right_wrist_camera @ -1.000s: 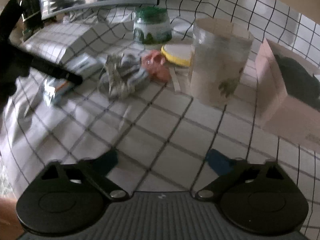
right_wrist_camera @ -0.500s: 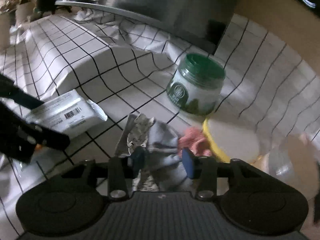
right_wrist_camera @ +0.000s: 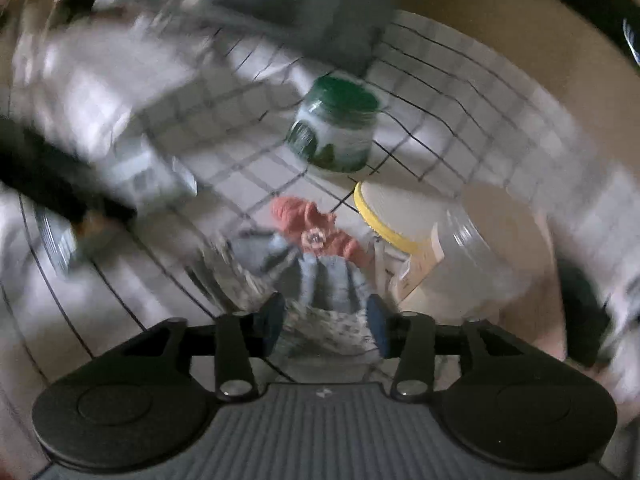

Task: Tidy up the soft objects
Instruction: 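Grasp the grey sock and pink doll dress with the right tool while the left tool holds the packet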

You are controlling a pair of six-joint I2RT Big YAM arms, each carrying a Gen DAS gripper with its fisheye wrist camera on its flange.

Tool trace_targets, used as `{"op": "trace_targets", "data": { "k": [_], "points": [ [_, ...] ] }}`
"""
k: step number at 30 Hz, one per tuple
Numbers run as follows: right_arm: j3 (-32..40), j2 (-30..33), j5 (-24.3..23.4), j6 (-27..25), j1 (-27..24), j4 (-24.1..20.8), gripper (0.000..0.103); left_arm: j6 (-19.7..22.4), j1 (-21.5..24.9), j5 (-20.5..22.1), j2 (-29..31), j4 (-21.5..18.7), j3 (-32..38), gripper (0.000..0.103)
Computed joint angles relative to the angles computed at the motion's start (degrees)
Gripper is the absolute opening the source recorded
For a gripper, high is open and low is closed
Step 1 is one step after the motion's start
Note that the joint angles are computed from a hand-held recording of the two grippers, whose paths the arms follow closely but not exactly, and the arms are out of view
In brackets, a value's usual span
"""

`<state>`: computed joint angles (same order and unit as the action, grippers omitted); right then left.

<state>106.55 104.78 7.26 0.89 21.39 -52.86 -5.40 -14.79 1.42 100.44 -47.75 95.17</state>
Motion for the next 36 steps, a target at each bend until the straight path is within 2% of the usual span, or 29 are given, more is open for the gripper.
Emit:
{"op": "trace_targets", "data": {
  "k": [1,3,7,9,11,14,18,24,28,32,34,36],
  "points": [
    [0.59,0.36,0.10,3.81,-0.08,0.54,0.064,0.35,-0.06,-0.20,-0.10,0.19,-0.19,0.085],
    [2.53,2.02,1.57,8.01,0.14,0.48,0.065,0.56,-0.10,-0.60,-0.37,0.57,-0.62,0.084],
    [6.87,6.54,0.79,10.89,0.35,-1.69,0.065,0.01,0.21,0.13,-0.78,1.35,-1.30,0.083],
    [8.46,8.03,-3.32,11.20,0.35,-3.74,0.065,-0.08,0.20,0.07,-0.94,1.73,-1.62,0.083],
    [7.16,7.56,-3.29,9.46,1.14,-1.87,0.065,-0.07,0.20,0.10,-1.24,2.29,-2.15,0.083],
    [6.51,6.82,-6.66,6.59,1.77,-2.03,0.065,0.05,0.35,0.53,-1.81,3.39,-3.19,0.083],
    [4.07,4.73,-4.86,2.17,2.49,-0.83,0.065,-0.54,0.39,0.58,-1.75,3.37,-3.06,0.083],
    [7.75,6.06,-1.52,7.52,2.24,-1.11,0.065,-1.15,0.18,0.07,-1.62,3.09,-2.81,0.083],
    [14.74,11.17,-0.91,7.89,2.05,-5.68,0.065,-1.03,0.19,-0.03,-1.54,2.86,-2.64,0.083],
    [17.49,13.37,-4.01,11.03,1.45,-8.62,0.065,-1.15,0.10,-0.37,-1.60,2.68,-2.66,0.083],
    [15.99,12.81,-4.99,12.15,1.33,-7.57,0.068,-1.28,0.02,-0.57,-1.76,2.91,-2.93,0.083],
    [13.52,11.65,-3.81,11.17,1.67,-5.37,0.070,-1.26,0.05,-0.56,-1.82,2.97,-3.01,0.083]
  ]
}}
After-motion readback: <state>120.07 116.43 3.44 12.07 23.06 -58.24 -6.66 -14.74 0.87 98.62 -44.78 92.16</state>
